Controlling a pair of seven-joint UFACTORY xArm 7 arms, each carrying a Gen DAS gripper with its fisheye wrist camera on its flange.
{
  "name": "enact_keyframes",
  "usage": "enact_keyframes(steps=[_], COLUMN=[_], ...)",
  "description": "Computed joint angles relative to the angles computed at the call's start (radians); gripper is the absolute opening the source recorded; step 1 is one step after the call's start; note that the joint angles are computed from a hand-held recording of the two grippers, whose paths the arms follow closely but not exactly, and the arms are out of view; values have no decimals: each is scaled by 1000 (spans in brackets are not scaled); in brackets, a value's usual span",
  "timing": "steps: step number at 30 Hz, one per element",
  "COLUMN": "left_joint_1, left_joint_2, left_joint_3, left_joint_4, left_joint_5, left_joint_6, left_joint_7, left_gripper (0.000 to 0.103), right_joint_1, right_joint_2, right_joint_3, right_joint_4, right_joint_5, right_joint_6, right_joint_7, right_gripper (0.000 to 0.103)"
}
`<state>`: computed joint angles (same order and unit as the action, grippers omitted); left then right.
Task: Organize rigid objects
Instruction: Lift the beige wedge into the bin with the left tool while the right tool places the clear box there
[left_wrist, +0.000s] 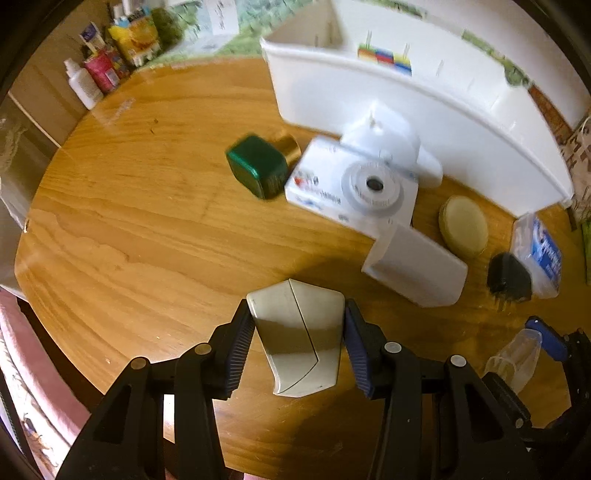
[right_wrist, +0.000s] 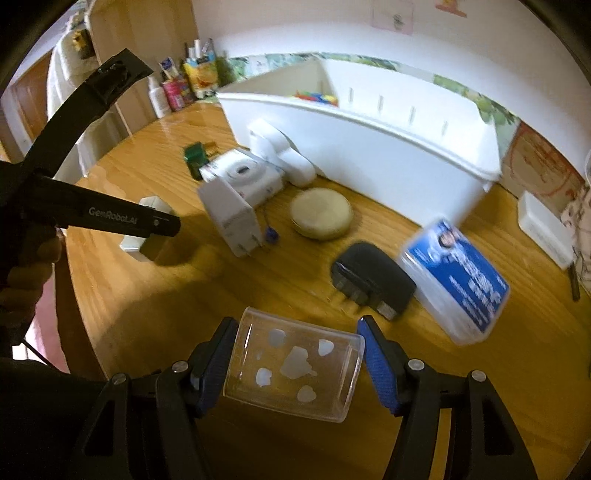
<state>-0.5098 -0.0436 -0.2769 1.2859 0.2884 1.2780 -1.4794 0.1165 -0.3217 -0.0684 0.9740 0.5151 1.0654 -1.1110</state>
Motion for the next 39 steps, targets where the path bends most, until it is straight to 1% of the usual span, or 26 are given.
enact_keyframes(steps=[3, 10, 16, 18, 21, 28, 33, 36, 39], left_joint_1=[-1, -2, 1, -3, -7, -9, -5, 7, 18], left_joint_2=[-27, -78, -71, -57, -49, -26, -14, -9, 4], left_joint_3=[-8, -51, -65, -71, -68, -54, -36, -19, -6], left_joint_4=[-7, 4, 80, 120, 159, 228, 251, 257, 268], left_joint_5=[46, 215, 278, 312, 358, 452, 497, 507, 516], left_joint_6=[5, 32, 81, 115, 136, 139, 97, 42, 6], left_joint_7=[-29, -101, -92, -83, -57, -3, 32, 61, 93], left_gripper=[51, 51, 51, 51, 51, 51, 51, 51, 51], right_joint_1=[12, 26, 33, 33, 36, 42, 41, 38, 36], right_joint_2=[0, 6, 13, 18, 28, 61, 99, 128, 152], right_joint_3=[-9, -25, -29, -27, -20, -13, -1, 7, 25], right_joint_4=[22, 84, 131, 143, 162, 219, 262, 290, 308], right_joint_5=[39, 149, 245, 273, 309, 399, 440, 458, 473], right_joint_6=[27, 82, 99, 89, 61, -18, -84, -116, -180], right_joint_7=[-28, -96, -146, -151, -159, -184, -205, -204, -198], right_gripper=[67, 67, 67, 67, 67, 67, 67, 67, 67])
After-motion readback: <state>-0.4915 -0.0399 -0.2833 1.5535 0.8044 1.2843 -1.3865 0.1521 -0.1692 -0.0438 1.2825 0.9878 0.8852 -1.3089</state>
